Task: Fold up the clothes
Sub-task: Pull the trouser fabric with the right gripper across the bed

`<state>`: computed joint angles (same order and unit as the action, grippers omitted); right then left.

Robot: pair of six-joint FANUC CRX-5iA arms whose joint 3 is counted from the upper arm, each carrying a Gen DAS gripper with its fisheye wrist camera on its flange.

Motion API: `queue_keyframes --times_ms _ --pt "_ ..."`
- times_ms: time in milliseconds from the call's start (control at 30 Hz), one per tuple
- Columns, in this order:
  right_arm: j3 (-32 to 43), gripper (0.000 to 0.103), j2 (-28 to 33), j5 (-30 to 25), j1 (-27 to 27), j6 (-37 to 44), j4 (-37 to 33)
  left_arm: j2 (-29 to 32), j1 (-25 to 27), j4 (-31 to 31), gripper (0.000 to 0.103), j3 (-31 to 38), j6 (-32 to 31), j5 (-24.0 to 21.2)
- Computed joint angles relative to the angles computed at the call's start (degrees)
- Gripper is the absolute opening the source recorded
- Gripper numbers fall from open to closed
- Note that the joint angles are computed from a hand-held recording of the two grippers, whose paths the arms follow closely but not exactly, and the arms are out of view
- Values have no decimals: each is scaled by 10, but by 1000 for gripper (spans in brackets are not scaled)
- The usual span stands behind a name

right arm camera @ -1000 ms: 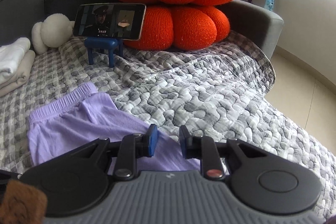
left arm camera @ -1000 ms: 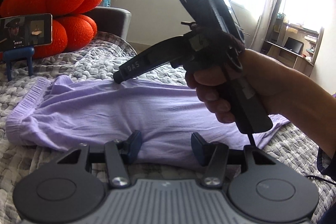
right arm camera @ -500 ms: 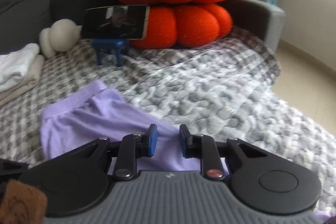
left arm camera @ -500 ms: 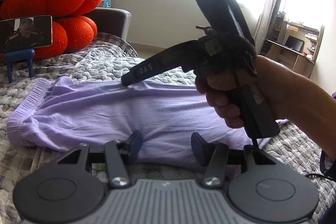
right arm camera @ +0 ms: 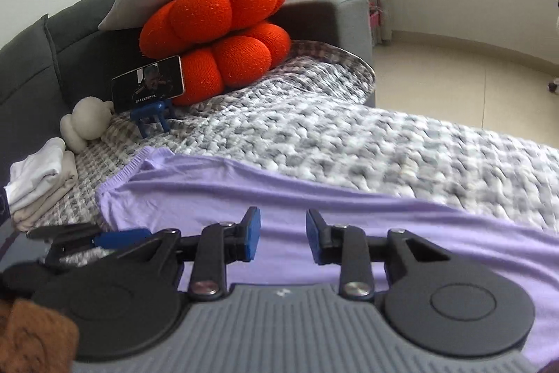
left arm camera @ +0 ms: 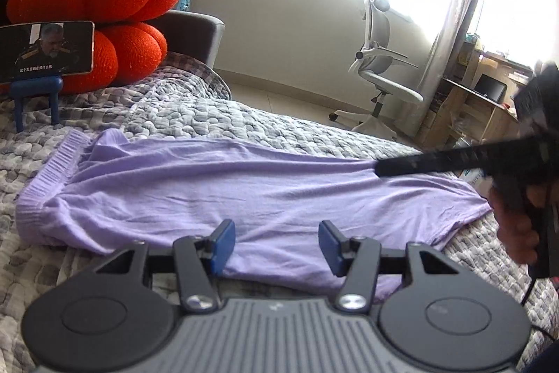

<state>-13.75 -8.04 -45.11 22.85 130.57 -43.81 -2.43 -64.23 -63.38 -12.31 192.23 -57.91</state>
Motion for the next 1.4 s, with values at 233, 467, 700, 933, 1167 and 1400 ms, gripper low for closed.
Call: queue_keyframes --times_ms 233,467,700,933,1167,1400 --pt "-32 34 -23 -31 -71 -5 -13 6 47 26 61 36 -58 -14" --pt "-63 35 -34 10 -36 -12 37 47 141 134 61 82 -156 -7" --pt "-52 35 -22 -21 -78 31 0 28 176 149 61 60 -132 -5" --pt "-47 35 -21 -49 -154 59 -40 42 153 130 61 83 -143 -76" --pt "-36 37 -8 -96 -267 81 -92 51 103 100 61 104 -129 -113" --pt "-1 44 50 -162 -451 -6 -199 70 54 96 61 122 -158 -99"
